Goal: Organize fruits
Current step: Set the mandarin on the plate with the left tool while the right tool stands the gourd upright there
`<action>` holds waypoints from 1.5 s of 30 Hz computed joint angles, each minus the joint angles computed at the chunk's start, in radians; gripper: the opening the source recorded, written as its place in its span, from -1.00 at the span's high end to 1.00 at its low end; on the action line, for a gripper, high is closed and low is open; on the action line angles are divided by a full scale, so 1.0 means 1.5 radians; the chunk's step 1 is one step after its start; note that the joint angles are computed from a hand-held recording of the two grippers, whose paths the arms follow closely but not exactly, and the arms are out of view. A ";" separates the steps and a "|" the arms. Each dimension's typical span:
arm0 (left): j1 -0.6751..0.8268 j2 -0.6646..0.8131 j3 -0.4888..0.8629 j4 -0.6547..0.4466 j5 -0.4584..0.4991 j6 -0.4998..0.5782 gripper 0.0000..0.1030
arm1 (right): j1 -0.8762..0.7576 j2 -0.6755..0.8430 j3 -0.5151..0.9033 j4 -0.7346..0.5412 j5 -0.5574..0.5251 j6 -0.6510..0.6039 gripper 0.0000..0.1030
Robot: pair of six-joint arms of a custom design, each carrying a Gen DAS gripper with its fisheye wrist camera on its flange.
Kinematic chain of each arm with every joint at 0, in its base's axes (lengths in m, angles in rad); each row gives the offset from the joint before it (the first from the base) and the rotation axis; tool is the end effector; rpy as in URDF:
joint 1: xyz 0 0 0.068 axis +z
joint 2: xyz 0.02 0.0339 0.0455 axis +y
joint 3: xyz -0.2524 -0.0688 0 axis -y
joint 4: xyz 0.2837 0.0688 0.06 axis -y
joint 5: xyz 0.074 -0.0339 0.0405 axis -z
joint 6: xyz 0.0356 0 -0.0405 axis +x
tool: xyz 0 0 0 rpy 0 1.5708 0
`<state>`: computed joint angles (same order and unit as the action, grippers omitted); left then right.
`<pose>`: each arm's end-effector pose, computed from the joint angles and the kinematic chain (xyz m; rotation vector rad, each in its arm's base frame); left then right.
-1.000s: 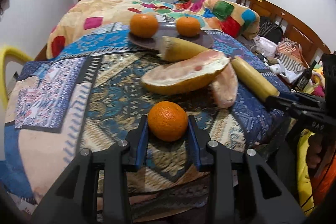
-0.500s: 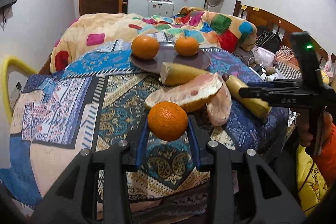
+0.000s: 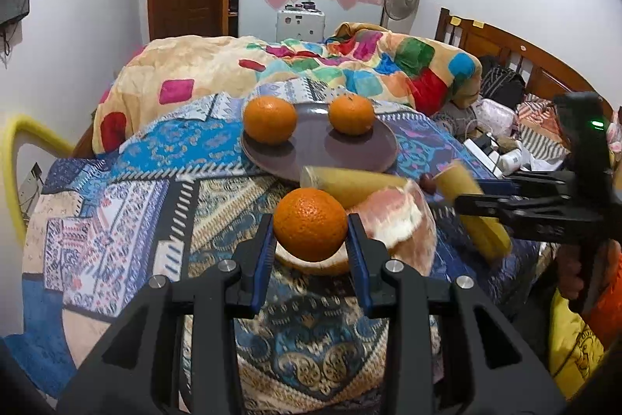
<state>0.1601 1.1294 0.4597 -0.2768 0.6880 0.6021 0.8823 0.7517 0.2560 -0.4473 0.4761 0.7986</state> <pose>0.2318 0.0145 0.1303 0.7568 2.1663 -0.4844 0.1243 0.1254 0.1182 0.0875 2.3803 0.1899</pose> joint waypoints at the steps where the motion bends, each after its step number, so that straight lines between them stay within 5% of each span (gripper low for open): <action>1: -0.004 0.002 0.003 0.005 -0.003 -0.007 0.31 | 0.017 -0.020 0.001 -0.016 0.022 0.007 0.31; 8: -0.041 0.026 0.045 0.049 -0.030 -0.083 0.31 | 0.084 -0.085 0.038 -0.069 0.140 0.003 0.35; 16: -0.077 0.061 0.088 0.076 -0.054 -0.113 0.30 | 0.014 -0.062 0.067 0.012 0.129 -0.102 0.35; 31: -0.157 0.218 0.180 0.145 -0.142 -0.141 0.30 | -0.130 0.108 0.092 0.196 -0.012 -0.213 0.35; 45: -0.190 0.394 0.304 0.117 -0.189 -0.157 0.30 | -0.225 0.309 0.162 0.304 -0.118 -0.258 0.35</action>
